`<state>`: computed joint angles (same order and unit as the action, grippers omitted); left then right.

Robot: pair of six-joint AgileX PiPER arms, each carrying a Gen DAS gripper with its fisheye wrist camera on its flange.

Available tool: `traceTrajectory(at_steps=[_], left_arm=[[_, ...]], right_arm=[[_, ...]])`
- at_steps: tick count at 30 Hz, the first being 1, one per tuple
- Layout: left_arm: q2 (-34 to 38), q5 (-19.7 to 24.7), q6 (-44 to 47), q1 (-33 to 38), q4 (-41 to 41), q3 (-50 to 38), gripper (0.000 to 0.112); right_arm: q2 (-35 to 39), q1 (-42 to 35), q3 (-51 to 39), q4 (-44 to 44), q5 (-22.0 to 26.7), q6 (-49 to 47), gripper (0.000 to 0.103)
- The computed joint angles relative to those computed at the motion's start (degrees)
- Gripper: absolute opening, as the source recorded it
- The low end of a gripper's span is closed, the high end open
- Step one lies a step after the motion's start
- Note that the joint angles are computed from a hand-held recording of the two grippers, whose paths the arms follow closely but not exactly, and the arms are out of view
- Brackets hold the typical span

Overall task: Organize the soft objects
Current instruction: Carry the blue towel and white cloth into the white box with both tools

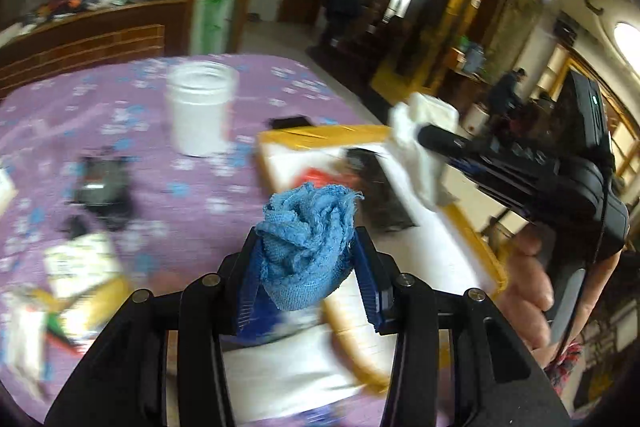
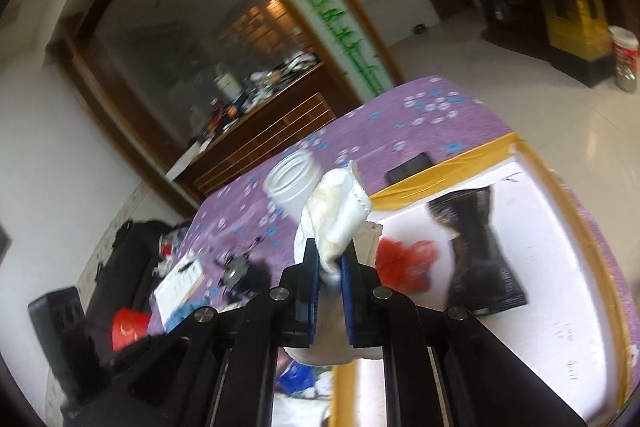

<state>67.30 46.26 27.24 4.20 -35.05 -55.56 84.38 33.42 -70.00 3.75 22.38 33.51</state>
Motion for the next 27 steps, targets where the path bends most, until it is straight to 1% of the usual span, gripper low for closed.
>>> traceTrajectory(at_steps=[4, 7, 9, 12, 15, 17, 23, 27], left_arm=[[4.2, -4.3, -7.13, -11.02, 2.36, -0.88, 0.041], [6.34, -6.66, -10.31, -16.85, 4.48, -0.5, 0.041], [7.43, -8.43, -12.69, -19.88, 7.31, -0.14, 0.041], [8.36, -8.66, -11.36, -20.5, 6.4, 0.78, 0.041], [7.84, -9.46, -9.83, -20.98, 6.08, 2.26, 0.041], [7.57, -9.82, -9.46, -21.81, 6.35, 2.91, 0.041], [7.87, -12.97, -15.44, -24.97, 14.59, 4.33, 0.041], [8.13, -13.01, -16.23, -24.69, 15.06, 4.61, 0.041]], right_arm=[[-1.68, -3.68, 1.49, -1.91, 0.52, 3.0, 0.011], [-2.5, -6.99, 2.29, 3.17, 1.41, -1.44, 0.011], [-2.52, -8.15, 2.34, 1.19, 2.28, 0.69, 0.011], [-1.19, -10.28, 1.03, -0.97, 5.8, 2.31, 0.011], [0.96, -12.7, 0.31, 3.3, 7.87, -1.53, 0.011], [2.35, -12.9, -0.18, 2.95, 8.79, -0.75, 0.011], [5.48, -11.72, -1.83, 0.39, 10.01, 1.23, 0.011], [7.39, -11.08, -3.33, -1.81, 11.18, 3.28, 0.011]])
